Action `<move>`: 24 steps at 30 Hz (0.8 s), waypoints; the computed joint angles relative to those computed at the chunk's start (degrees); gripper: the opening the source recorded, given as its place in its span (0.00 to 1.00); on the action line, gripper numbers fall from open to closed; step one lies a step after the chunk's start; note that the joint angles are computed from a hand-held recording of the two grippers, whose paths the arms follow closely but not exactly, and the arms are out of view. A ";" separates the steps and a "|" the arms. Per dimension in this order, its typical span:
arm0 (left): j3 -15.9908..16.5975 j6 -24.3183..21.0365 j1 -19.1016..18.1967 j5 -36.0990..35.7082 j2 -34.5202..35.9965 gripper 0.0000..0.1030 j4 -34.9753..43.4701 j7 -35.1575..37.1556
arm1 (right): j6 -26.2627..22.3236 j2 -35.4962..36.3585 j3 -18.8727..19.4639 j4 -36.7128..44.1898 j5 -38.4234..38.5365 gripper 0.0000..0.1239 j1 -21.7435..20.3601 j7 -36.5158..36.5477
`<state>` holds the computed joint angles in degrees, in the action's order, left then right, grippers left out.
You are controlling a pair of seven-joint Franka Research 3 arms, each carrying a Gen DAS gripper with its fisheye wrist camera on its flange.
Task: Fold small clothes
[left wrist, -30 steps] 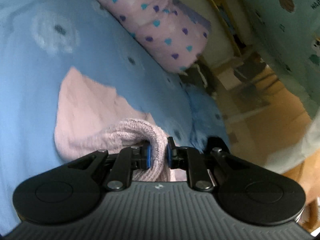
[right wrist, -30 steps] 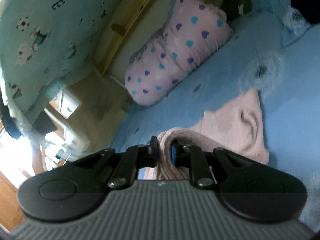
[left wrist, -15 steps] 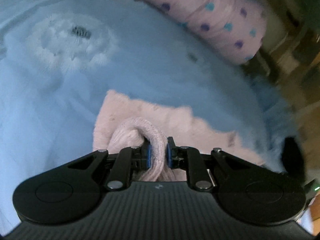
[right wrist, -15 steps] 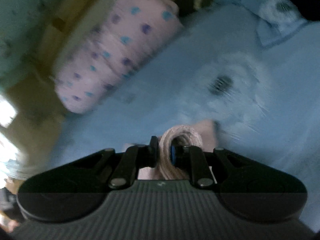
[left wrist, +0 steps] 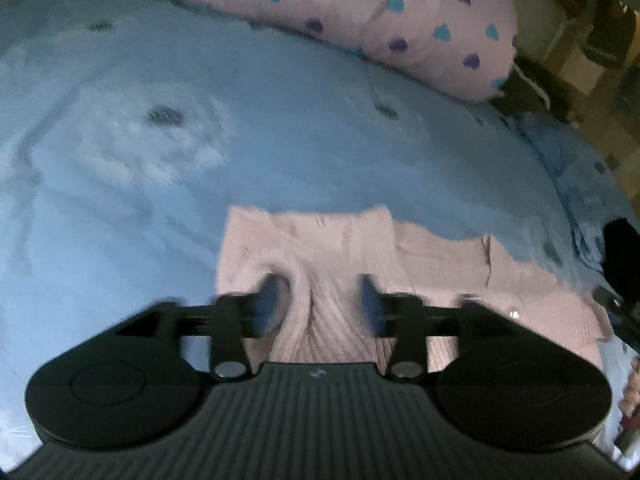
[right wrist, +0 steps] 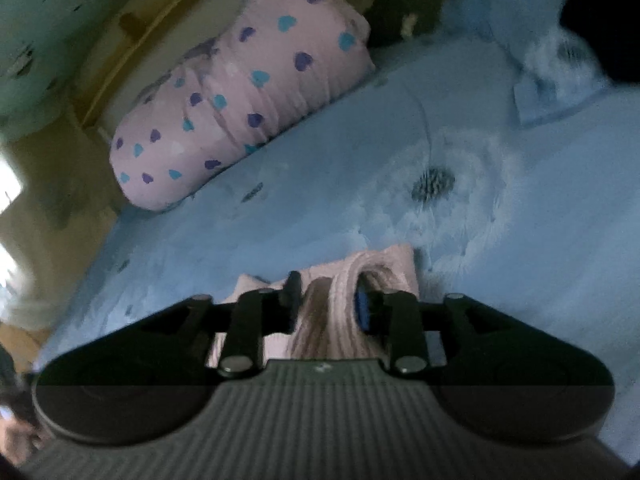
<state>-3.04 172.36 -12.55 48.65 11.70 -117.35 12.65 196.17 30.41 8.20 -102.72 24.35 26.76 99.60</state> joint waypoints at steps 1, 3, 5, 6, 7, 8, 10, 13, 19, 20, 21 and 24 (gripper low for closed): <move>1.35 -0.64 -1.26 3.15 -0.84 0.76 -0.11 -2.91 | 0.48 -1.06 -1.95 -1.16 0.68 0.39 1.90 -0.80; 1.42 -2.31 -1.75 7.58 -2.50 0.76 -0.40 -5.56 | 1.08 -2.95 -3.80 -3.22 1.47 0.39 4.00 -2.45; -0.73 -3.90 -0.71 7.04 -3.83 0.76 -0.81 -2.37 | 1.39 -4.73 -5.54 -5.06 2.76 0.39 6.29 -4.40; -1.62 -3.92 -0.34 6.98 -4.42 0.76 -1.16 -0.92 | 1.56 -5.45 -6.65 -5.82 3.76 0.39 7.80 -5.56; -2.42 -3.61 -0.02 6.64 -4.89 0.76 -1.55 0.39 | 1.74 -6.13 -7.60 -6.61 4.78 0.39 9.26 -6.83; -3.32 -3.22 0.25 5.63 -5.29 0.76 -2.03 2.32 | 1.86 -6.66 -8.46 -7.21 5.91 0.39 10.68 -8.12; -4.41 -2.57 0.10 5.27 -5.74 0.76 -2.85 3.53 | 1.97 -7.34 -9.18 -7.97 7.81 0.39 12.69 -10.40; -6.75 -0.30 0.49 -1.85 -4.76 0.73 -3.58 11.45 | 2.07 -7.45 -9.61 -8.15 10.02 0.39 14.96 -13.54; -12.72 -0.56 1.91 -21.48 -2.08 0.48 -4.40 34.30 | 0.46 -6.61 -13.92 -7.07 16.37 0.39 21.69 -19.87; -11.01 -1.55 0.04 -19.34 -1.77 0.47 -3.99 33.17 | -0.78 -6.21 -16.45 -6.59 17.76 0.39 24.21 -21.24; -9.89 -2.21 -1.18 -18.53 -1.49 0.46 -3.68 32.83 | -2.36 -5.76 -18.91 -6.13 18.45 0.39 26.49 -22.08; -8.43 -3.26 -2.70 -19.15 -0.35 0.45 -2.72 32.58 | -6.86 -3.89 -26.24 -5.14 17.54 0.39 32.70 -20.67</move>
<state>-11.47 169.10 -15.25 29.50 11.35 -120.07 45.23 189.31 26.52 -18.04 -107.86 41.89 59.46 78.93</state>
